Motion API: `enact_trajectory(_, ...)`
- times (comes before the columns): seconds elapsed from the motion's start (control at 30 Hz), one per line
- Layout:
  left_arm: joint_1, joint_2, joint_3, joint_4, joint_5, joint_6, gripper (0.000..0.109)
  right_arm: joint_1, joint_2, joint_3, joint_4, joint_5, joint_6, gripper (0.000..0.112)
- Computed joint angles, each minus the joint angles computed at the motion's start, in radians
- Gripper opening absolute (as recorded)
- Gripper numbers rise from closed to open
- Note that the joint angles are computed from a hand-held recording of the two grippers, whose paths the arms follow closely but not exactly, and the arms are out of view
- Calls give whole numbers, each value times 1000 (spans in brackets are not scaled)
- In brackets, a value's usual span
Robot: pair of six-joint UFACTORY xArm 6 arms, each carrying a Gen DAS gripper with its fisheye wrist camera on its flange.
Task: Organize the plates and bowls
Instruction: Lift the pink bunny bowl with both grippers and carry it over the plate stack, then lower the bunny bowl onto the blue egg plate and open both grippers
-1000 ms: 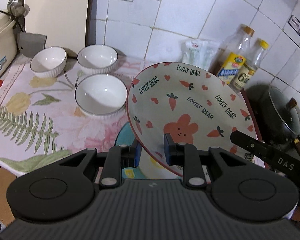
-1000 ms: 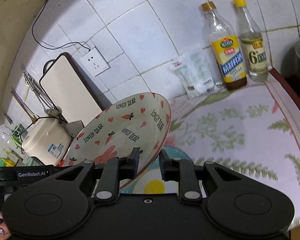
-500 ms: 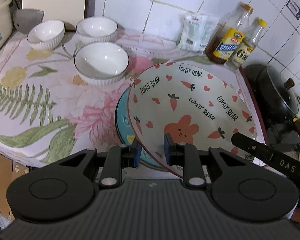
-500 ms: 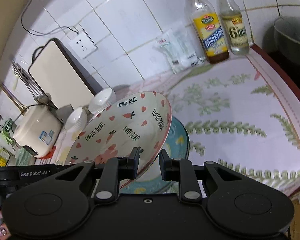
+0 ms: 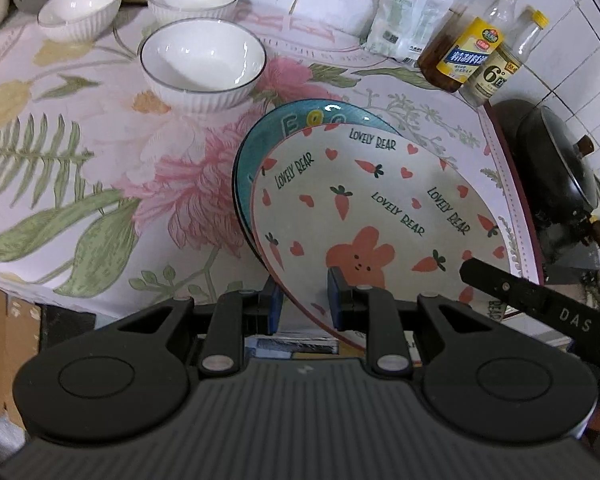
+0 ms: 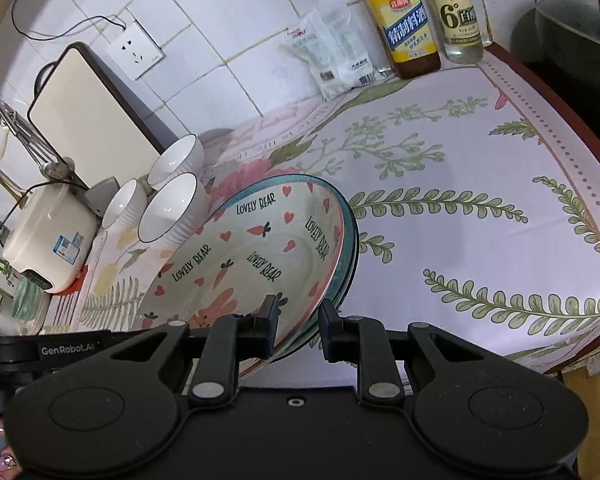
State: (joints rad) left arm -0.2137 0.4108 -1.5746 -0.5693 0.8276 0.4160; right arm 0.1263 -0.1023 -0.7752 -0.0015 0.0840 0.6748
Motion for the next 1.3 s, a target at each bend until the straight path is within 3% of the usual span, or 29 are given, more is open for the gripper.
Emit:
enact_trajectory(0.1, 3, 15, -14, -5, 2, -6, 21, 2, 18, -30, 29, 29, -43, 26)
enact_trajectory(0.63, 2, 62, -76, 37, 44, -64, 21, 3, 65, -103, -20, 126, 11, 26)
enact_trajectory(0.77, 0, 71, -92, 53, 53, -82, 21, 3, 72, -128, -76, 167, 51, 25)
enact_trajectory(0.97, 6, 117, -174, 71, 127, -99, 21, 24, 102, -204, -302, 301, 175, 26)
enact_trajectory(1.3, -6, 167, -242, 119, 163, -162, 22, 22, 126, -212, -403, 292, 240, 26)
